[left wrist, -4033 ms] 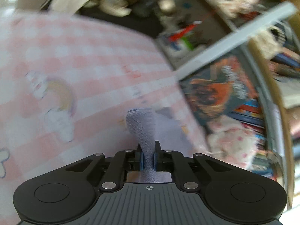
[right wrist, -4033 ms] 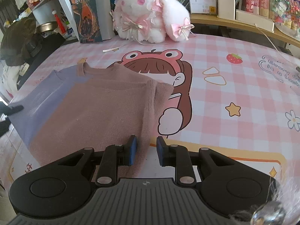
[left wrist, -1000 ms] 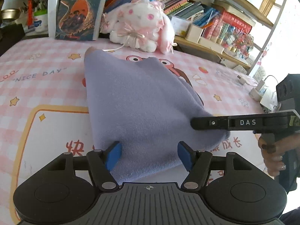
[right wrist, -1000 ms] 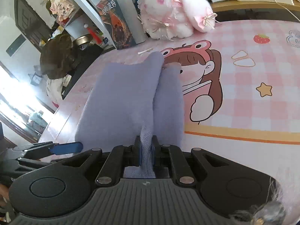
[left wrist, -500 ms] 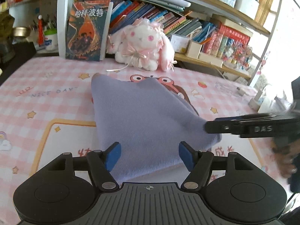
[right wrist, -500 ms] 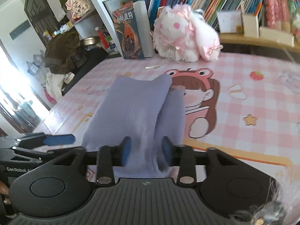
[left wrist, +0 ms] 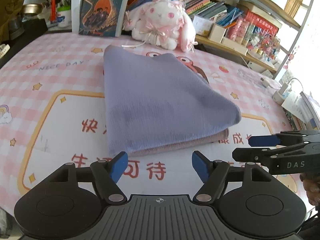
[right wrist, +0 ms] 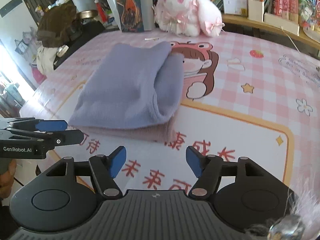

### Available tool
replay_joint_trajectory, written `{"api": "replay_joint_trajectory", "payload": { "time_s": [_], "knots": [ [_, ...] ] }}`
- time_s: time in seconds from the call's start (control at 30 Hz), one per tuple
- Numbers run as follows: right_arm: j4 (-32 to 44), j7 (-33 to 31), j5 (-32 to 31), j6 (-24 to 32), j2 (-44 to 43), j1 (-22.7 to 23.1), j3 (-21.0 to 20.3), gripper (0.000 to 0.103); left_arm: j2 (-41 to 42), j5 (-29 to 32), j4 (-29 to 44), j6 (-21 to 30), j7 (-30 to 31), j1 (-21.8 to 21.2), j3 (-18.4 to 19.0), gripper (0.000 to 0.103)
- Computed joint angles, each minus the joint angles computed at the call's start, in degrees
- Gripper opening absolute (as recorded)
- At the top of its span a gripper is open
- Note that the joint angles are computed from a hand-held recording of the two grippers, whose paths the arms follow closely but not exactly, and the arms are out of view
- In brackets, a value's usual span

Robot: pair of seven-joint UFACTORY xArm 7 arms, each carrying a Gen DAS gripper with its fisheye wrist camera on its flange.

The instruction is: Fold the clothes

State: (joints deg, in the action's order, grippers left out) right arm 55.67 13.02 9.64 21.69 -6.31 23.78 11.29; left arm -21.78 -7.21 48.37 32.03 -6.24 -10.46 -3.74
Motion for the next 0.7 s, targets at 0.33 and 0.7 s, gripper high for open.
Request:
{"api": "replay_joint_trajectory", "payload": {
  "time_s": [0.33, 0.7],
  "knots": [
    [0.21, 2.97, -1.19, 0.64, 0.06, -0.44, 0.1, 0.072, 0.62, 0.13, 0.42, -0.85, -0.66, 0.9, 0.67, 0.073],
    [8.25, 6.34, 0.52, -2.0, 7.13, -2.15, -0.93, 0.076, 8.07, -4.49, 7.02, -3.59, 1.36, 3.34, 4.51, 0.074]
  ]
}}
